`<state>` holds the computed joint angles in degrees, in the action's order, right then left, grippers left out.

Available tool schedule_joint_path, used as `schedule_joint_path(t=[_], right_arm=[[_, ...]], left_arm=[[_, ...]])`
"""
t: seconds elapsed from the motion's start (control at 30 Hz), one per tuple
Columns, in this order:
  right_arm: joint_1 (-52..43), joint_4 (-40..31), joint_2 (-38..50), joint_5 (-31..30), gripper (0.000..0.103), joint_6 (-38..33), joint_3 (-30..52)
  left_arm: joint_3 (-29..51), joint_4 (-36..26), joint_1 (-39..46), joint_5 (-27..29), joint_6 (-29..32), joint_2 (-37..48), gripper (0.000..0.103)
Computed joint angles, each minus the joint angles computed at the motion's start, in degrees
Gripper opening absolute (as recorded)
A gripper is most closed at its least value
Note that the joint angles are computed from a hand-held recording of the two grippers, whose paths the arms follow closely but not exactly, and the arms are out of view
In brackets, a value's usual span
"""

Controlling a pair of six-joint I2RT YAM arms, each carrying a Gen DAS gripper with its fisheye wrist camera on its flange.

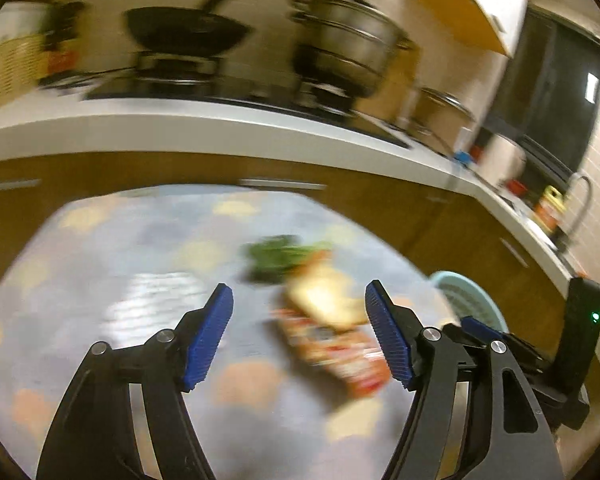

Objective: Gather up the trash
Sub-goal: 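Move both open tools back toward the napkin and bread on the table, then grasp the white heart-print napkin with the left tool while the right tool grasps the bread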

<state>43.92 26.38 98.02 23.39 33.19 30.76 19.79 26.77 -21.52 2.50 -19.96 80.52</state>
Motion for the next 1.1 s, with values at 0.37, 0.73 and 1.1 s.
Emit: schedule_joint_path(t=[0.37,0.73,1.1], right_arm=[[4.28,1.18,7.56,5.79,0.053,-1.46,5.29],[4.46,-0.03,8.65,4.95,0.053,-1.52,6.63],[3.11,0.39,7.18,2.28,0.053,-0.51,5.65]], left_arm=[[3.39,-3.1,16.54,6.14,12.02,12.65,0.079],[9.55,-2.61,9.49,-2.15,14.33,22.0,0.062],[3.65,5.94,9.76,2.62,14.33,19.01,0.009]])
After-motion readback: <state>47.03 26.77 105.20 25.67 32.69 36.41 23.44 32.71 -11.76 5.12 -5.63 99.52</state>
